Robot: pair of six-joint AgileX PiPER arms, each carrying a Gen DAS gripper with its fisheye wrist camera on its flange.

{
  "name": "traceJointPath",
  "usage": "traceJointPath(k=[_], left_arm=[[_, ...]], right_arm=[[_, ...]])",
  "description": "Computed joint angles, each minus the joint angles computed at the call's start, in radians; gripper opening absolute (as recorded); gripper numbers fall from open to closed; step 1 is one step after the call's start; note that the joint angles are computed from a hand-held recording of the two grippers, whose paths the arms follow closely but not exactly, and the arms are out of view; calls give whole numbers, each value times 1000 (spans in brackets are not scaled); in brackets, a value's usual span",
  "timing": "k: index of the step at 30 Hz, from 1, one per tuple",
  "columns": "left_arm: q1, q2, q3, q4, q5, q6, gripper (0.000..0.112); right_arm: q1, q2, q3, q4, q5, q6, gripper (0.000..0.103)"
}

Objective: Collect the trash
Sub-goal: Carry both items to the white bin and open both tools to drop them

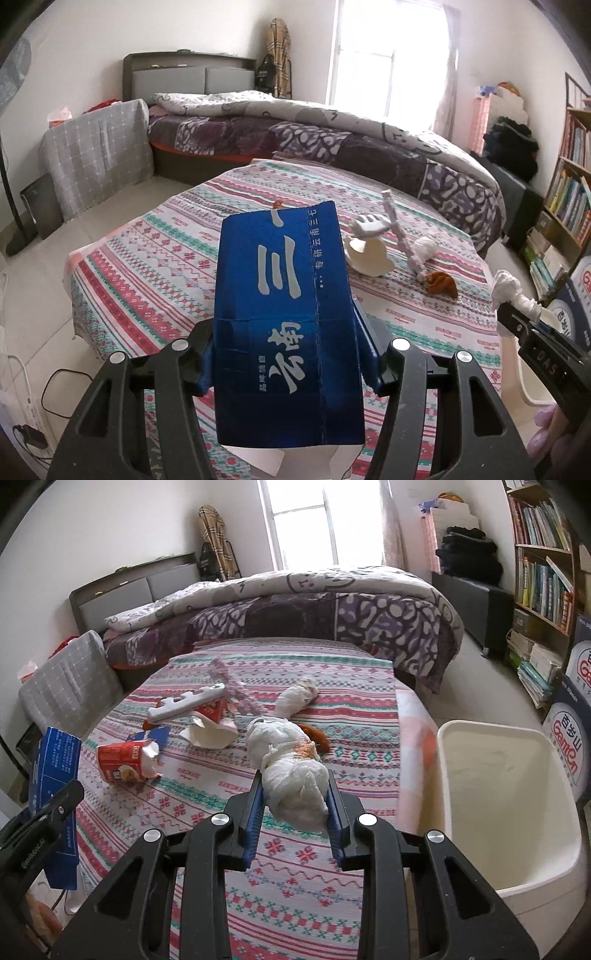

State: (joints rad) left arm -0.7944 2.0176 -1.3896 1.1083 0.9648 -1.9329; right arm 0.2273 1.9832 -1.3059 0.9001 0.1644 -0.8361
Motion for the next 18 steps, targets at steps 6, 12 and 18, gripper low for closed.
traceJointPath(k=[6,12,18], left_arm=[[-16,57,-99,-26,9,73,58],[-24,123,-211,-60,10,163,58],[-34,189,-338,-95,16,263,58]], right_arm=[[-45,-5,6,74,-5,-79,29],[-105,0,1,84,-12,-79,29],[-179,22,-30,-166,-20,183,29]])
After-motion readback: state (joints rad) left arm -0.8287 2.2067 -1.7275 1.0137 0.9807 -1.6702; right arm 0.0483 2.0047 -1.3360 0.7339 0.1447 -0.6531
